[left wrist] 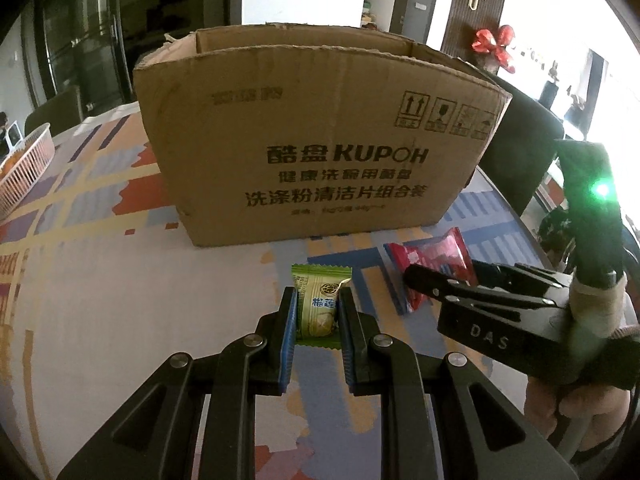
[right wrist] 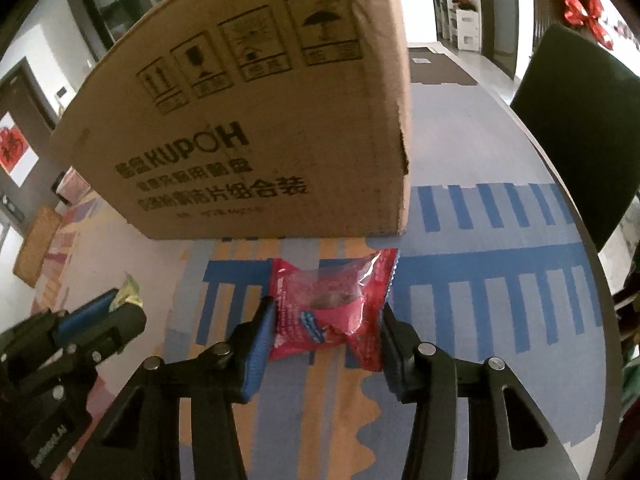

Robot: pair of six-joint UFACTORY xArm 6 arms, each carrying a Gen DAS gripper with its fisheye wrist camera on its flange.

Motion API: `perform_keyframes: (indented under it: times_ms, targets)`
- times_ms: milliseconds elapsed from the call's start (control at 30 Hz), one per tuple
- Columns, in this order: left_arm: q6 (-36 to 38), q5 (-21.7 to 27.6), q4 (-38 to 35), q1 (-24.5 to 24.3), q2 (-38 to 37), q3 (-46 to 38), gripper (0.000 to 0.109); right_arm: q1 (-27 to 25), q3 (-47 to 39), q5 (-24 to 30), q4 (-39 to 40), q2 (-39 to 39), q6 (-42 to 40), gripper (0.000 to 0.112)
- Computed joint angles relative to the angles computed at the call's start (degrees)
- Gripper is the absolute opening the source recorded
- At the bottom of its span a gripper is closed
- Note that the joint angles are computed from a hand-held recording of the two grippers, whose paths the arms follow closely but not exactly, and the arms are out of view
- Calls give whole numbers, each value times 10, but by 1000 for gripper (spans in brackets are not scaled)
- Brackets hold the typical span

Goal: Organize snacks
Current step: 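Carry the biscuit packet and pink bag over the box and release both inside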

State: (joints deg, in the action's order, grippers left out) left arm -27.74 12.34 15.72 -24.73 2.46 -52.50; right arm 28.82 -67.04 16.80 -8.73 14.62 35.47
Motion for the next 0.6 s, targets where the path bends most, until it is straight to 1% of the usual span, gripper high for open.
perform_keyframes:
  times_ms: [100,233,500,600]
  targets:
    - [-3,-2,-1,-1,-5,3,21,4,11,-8,12,-10,-4,46]
    - [-14,-6,9,-1,-21,12,21,2,33,-16,-43,-32,40,46]
    - [-40,-12,39,-3,-67,30,21,5,73,-27,-95,-96,87,46]
    - [-62,-15,66,-5,-86,35,21,4,83,-32,-121,-117,111,46]
